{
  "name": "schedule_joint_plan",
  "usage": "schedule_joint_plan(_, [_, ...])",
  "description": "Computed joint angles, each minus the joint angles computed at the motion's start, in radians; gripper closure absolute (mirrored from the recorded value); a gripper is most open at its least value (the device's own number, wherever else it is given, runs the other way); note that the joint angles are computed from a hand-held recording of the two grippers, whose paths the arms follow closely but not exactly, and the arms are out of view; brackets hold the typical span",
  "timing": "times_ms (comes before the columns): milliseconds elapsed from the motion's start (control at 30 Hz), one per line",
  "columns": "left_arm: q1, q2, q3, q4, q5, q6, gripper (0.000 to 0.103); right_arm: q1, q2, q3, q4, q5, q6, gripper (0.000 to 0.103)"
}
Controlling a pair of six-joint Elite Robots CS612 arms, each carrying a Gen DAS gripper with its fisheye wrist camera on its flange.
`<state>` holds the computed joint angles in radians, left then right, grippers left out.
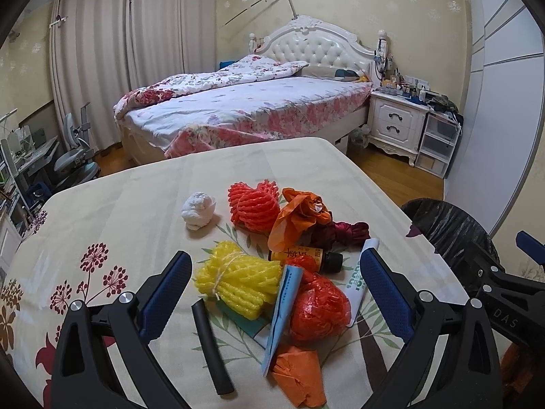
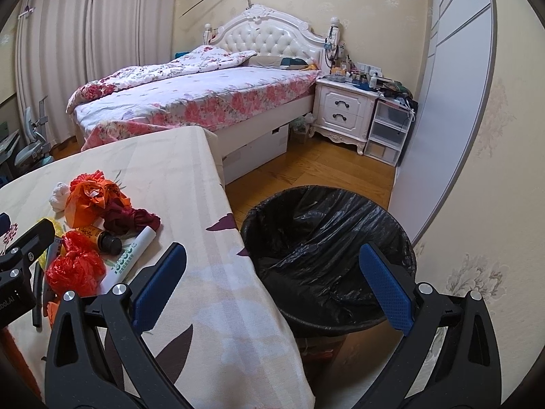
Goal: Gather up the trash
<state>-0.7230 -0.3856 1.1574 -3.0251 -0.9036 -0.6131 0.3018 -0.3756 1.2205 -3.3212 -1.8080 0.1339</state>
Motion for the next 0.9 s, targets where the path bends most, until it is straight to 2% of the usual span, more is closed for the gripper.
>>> schedule_joint_plan(133, [0.002, -0.017, 0.036, 0.001, -0.007, -0.021, 0.007, 0.001, -0.006, 0.008, 0.001, 0.02, -0.003, 0.006])
schedule_joint_plan(267, [0.002, -0.035, 0.074, -0.001, -0.004, -0.039, 0.007, 0.0, -0.016, 0.017, 0.022, 0.043, -0.01, 0.021])
schedule_joint_plan(433, [0.006, -0.058, 0.121, 0.01, 0.0, -0.084, 0.007, 0.007, -0.02, 0.028, 0.022, 0.056, -0.022, 0.028])
schedule_joint_plan(700, [0.009, -0.08, 0.169, 0.007, 0.019, -0.118, 0.007, 0.011, -0.023, 0.029, 0.027, 0.075, -0.031, 0.031])
schedule_joint_plan(767, [0.009, -0.084, 0.179, 0.007, 0.027, -0.123, 0.007, 0.013, -0.022, 0.026, 0.029, 0.079, -0.036, 0.036])
schedule_joint_plan(900, [0.014, -0.085, 0.186, 0.019, 0.016, -0.137, 0.007, 0.017, -0.019, 0.019, 0.041, 0.084, -0.043, 0.037])
